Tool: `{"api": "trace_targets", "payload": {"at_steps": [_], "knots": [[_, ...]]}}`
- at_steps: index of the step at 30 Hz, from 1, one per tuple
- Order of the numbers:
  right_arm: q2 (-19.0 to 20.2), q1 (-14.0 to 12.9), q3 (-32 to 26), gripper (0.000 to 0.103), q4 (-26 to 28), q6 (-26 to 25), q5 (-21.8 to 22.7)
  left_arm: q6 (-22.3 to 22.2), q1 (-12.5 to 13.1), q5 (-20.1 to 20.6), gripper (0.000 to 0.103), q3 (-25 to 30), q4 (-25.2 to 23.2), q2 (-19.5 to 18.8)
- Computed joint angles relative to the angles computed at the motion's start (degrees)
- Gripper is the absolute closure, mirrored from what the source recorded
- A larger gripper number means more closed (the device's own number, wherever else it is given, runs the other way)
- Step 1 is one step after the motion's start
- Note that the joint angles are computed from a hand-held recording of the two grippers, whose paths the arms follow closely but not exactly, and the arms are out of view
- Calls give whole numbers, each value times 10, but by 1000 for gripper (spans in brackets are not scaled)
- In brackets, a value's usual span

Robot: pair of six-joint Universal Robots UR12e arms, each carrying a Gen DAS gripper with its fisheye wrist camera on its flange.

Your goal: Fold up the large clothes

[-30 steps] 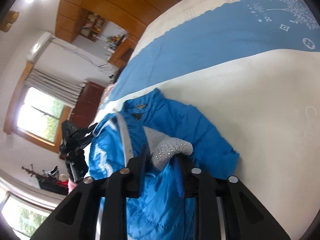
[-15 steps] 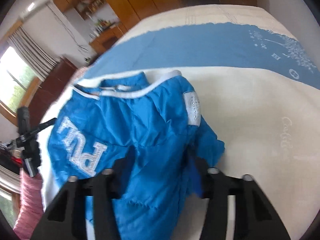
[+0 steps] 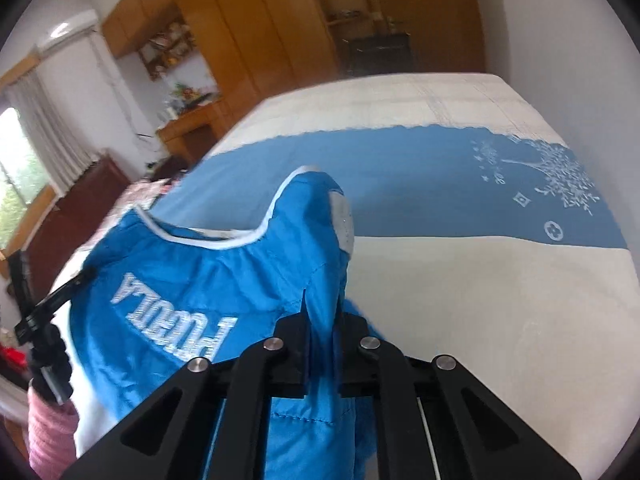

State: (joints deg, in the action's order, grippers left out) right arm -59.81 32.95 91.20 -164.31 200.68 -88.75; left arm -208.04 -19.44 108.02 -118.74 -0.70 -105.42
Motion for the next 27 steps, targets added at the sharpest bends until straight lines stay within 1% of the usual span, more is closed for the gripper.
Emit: {"api": "trace_targets", "payload": {"at_steps": [1, 3, 4, 5, 7, 8, 9, 11, 13, 14, 15, 16, 17, 18, 20, 21, 22, 24, 25, 27], "knots": [[6, 0, -7, 96, 14, 6, -2, -5, 4, -9, 94, 4, -15, -4], [22, -3, -19, 96, 43, 23, -6, -24, 16, -27, 91, 17, -72, -18], [27, -5, -21, 96, 50, 27, -3, -30, 23, -44, 89, 16, -78, -25], [33, -9, -22, 96, 57, 32, 9, -30, 30, -60, 86, 12, -73, -28], [46, -18, -23, 93, 63, 50, 44, -36, 38, -82, 83, 2, -53, -34], [50, -21, -19, 93, 51, 58, 58, -33, 39, -82, 82, -1, -50, -34], [52, -23, -15, 92, 39, 65, 65, -29, 35, -73, 82, 0, -50, -36], [53, -23, -12, 92, 33, 68, 61, -26, 27, -52, 80, 6, -64, -39], [49, -18, -12, 90, 32, 63, 40, -35, 26, -49, 79, 10, -78, -35], [45, -15, -8, 88, 28, 65, 25, -45, 27, -52, 78, 9, -82, -30], [36, -13, 1, 82, 12, 75, 12, -53, 31, -57, 75, 5, -86, -22], [29, -9, 11, 82, -8, 80, 1, -71, 31, -57, 75, -1, -83, -11], [22, -8, 22, 82, -33, 78, -13, -77, 30, -55, 74, -7, -70, -3], [10, 1, 32, 82, -50, 74, -50, -82, 25, -42, 74, -16, -49, 9], [-1, 17, 40, 82, -68, 63, -96, -84, 5, -4, 74, -25, -12, 23], [-6, 27, 45, 82, -83, 56, -103, -80, -3, -1, 74, -26, 1, 26], [-7, 34, 46, 82, -90, 53, -101, -74, -11, -3, 74, -25, 11, 27], [-3, 51, 42, 84, -95, 47, -102, -62, -33, -6, 74, -15, 11, 22], [3, 65, 39, 85, -101, 43, -116, -58, -42, -7, 74, -8, 7, 17], [14, 82, 31, 87, -102, 34, -146, -43, -61, -2, 74, 8, -2, 0]]}}
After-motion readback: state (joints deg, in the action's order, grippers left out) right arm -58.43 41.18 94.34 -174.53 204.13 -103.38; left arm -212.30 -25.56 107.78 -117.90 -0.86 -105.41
